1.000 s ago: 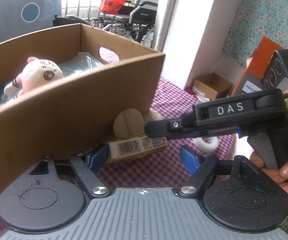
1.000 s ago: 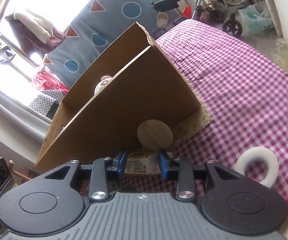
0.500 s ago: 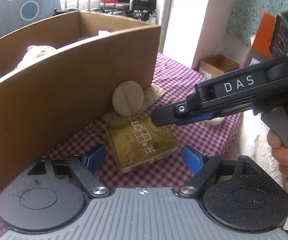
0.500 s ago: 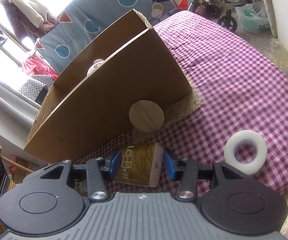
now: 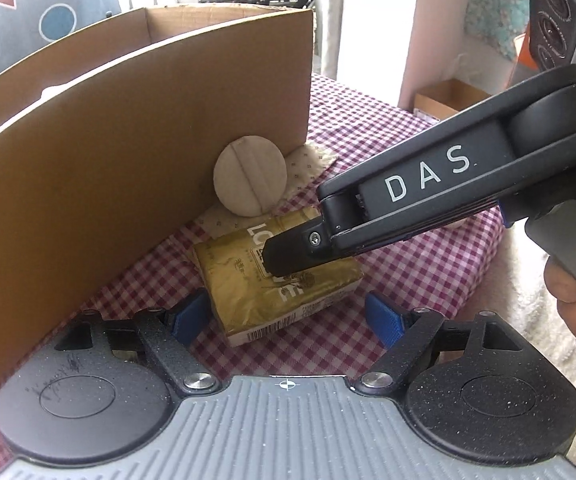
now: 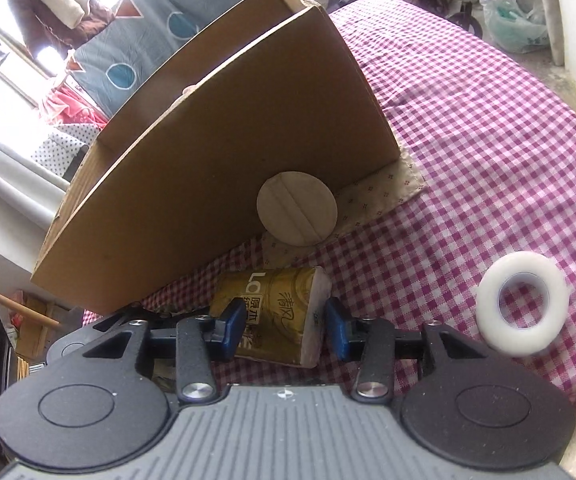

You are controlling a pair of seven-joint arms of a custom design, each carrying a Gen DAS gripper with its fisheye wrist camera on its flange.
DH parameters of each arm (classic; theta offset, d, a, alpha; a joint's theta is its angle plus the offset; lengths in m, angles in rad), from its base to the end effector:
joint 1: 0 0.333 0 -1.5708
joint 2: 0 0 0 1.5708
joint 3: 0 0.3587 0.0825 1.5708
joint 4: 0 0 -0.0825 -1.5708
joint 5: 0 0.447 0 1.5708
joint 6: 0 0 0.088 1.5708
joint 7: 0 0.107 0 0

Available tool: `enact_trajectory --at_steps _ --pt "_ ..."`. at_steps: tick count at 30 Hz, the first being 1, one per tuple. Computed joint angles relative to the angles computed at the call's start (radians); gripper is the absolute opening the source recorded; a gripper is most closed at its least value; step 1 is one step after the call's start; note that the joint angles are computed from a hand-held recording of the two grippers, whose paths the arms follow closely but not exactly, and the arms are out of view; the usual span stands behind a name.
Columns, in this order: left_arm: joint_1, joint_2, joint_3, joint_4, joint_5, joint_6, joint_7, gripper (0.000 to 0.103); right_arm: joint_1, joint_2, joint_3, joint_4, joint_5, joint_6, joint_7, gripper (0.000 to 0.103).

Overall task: Organize soft objects
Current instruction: 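Lift the gold box off the bed with the right gripper, then carry the gold box over the cardboard box and lower it inside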

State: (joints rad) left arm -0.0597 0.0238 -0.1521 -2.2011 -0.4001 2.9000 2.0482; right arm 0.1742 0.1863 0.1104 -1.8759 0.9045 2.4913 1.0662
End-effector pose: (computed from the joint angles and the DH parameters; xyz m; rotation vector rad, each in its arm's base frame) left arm 0.6196 -0.1089 0.4509 -1.5323 2.1490 -0.8000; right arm 0.6780 0.1897 0.4702 -1.7835 1.5231 0.1673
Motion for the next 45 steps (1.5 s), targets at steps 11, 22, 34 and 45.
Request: enact_trajectory --at_steps 11,22,34,45 --pt "-0.025 -0.065 0.009 -0.049 -0.086 0.076 0.062 0.083 0.011 -0.076 -0.008 -0.051 0.041 0.018 -0.035 0.046" --pt "-0.165 -0.162 0.122 -0.105 -0.186 0.224 0.13 0.083 0.07 -0.185 -0.031 -0.086 0.135 0.086 -0.156 0.046" --pt "-0.232 -0.121 0.249 0.04 -0.238 0.265 0.178 0.083 0.097 -0.067 -0.012 0.169 0.093 0.064 -0.222 0.046" --pt "-0.031 0.086 0.18 0.366 -0.127 -0.161 -0.032 0.083 0.041 0.356 0.033 0.769 -0.234 -0.288 0.139 0.047"
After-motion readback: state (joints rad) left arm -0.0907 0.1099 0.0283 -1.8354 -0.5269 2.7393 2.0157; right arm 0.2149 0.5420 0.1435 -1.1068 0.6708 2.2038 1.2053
